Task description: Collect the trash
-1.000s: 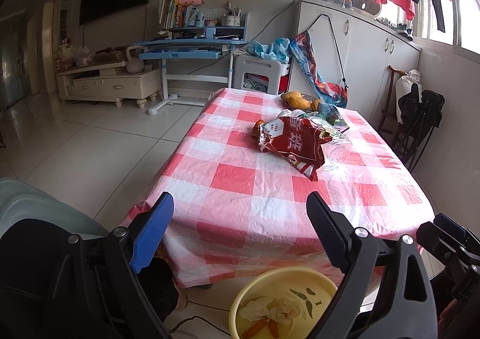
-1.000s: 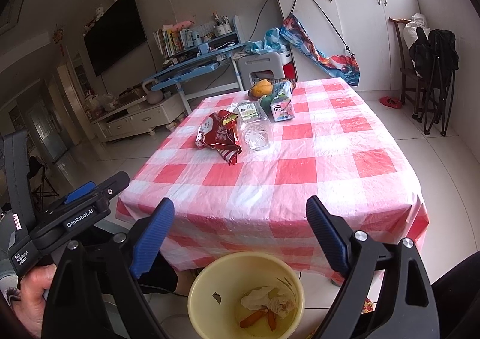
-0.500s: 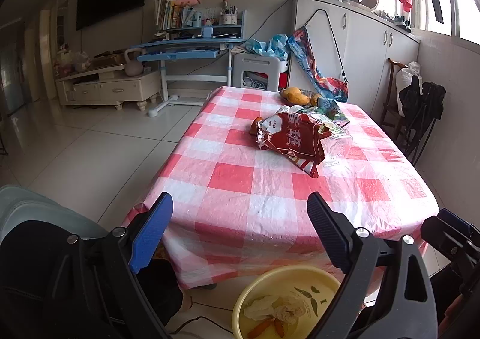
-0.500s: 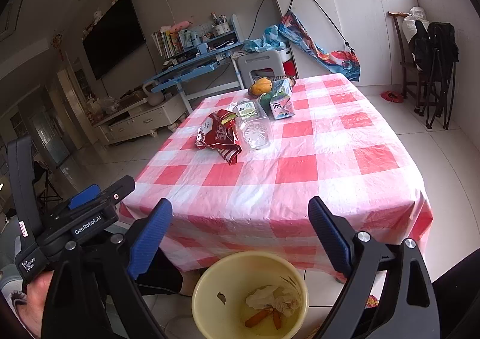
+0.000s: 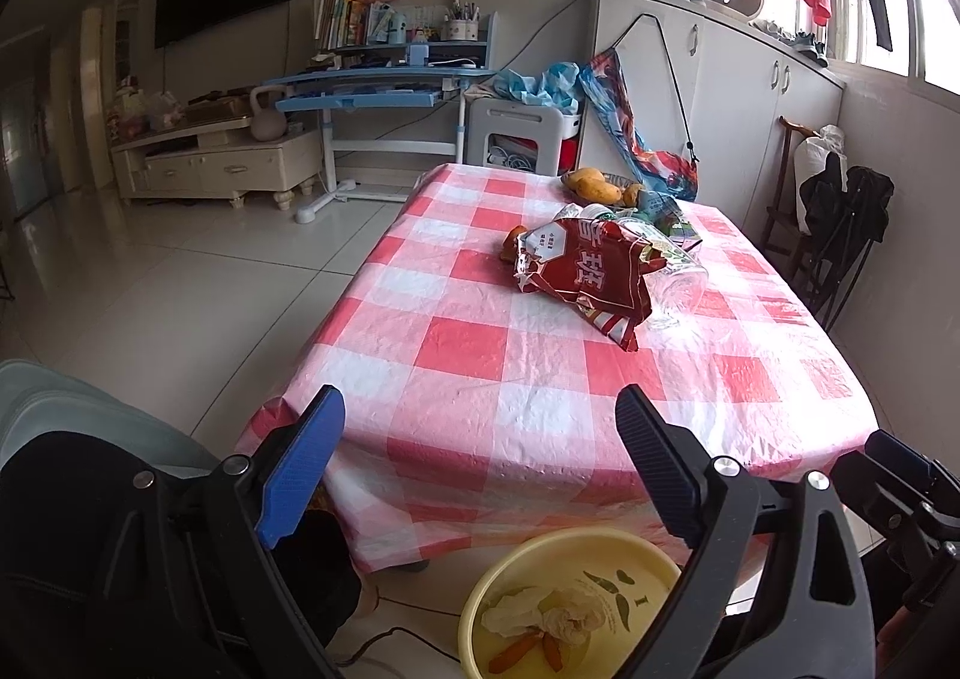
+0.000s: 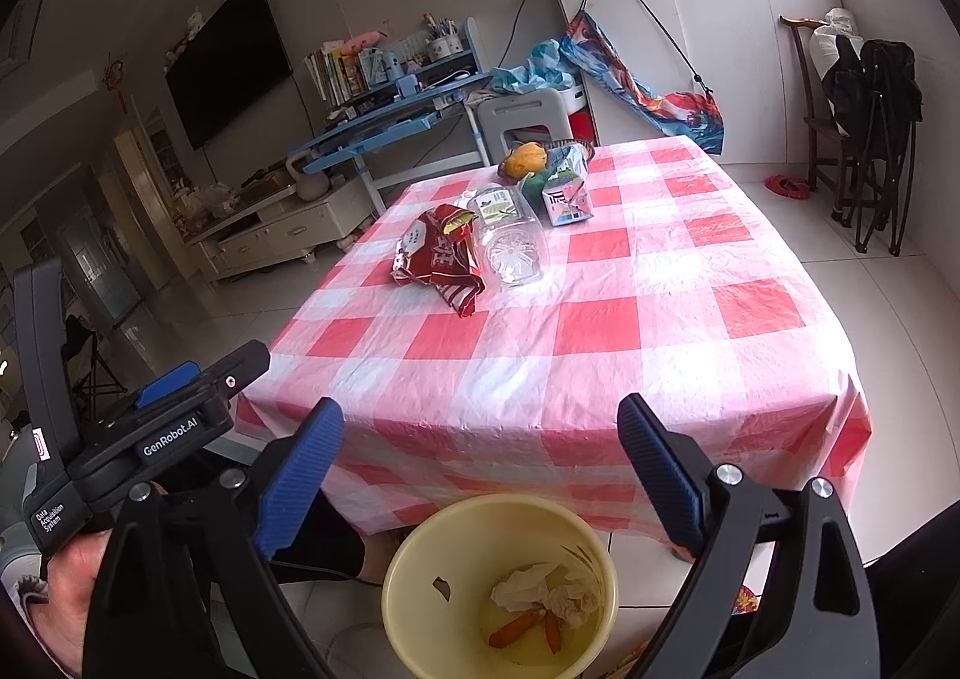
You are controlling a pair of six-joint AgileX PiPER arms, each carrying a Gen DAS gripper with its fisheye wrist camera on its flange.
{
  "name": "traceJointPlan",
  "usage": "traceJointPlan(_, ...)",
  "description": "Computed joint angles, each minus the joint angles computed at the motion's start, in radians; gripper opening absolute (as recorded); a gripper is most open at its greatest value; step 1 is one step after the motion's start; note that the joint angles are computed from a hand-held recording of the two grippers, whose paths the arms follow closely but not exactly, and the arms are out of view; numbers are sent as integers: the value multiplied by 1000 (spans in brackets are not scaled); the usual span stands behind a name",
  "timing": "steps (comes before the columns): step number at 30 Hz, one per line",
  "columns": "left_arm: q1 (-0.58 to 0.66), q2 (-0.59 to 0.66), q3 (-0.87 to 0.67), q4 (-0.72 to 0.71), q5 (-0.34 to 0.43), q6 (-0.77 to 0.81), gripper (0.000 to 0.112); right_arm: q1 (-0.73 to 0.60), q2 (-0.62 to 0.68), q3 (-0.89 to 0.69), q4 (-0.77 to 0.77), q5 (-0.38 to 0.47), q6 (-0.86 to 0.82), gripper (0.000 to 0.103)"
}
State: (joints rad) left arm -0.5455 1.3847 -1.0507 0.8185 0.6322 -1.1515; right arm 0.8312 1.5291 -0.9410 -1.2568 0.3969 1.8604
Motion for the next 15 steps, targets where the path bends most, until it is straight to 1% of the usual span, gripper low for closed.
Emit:
traceJointPlan(8,11,-2,2,-19,-8,0,89,0,13,-16,48,-6,-62,89)
traceJointPlan(15,13,-1,4,-17,-11,-1,89,0,12,-17,55,-7,-68,89)
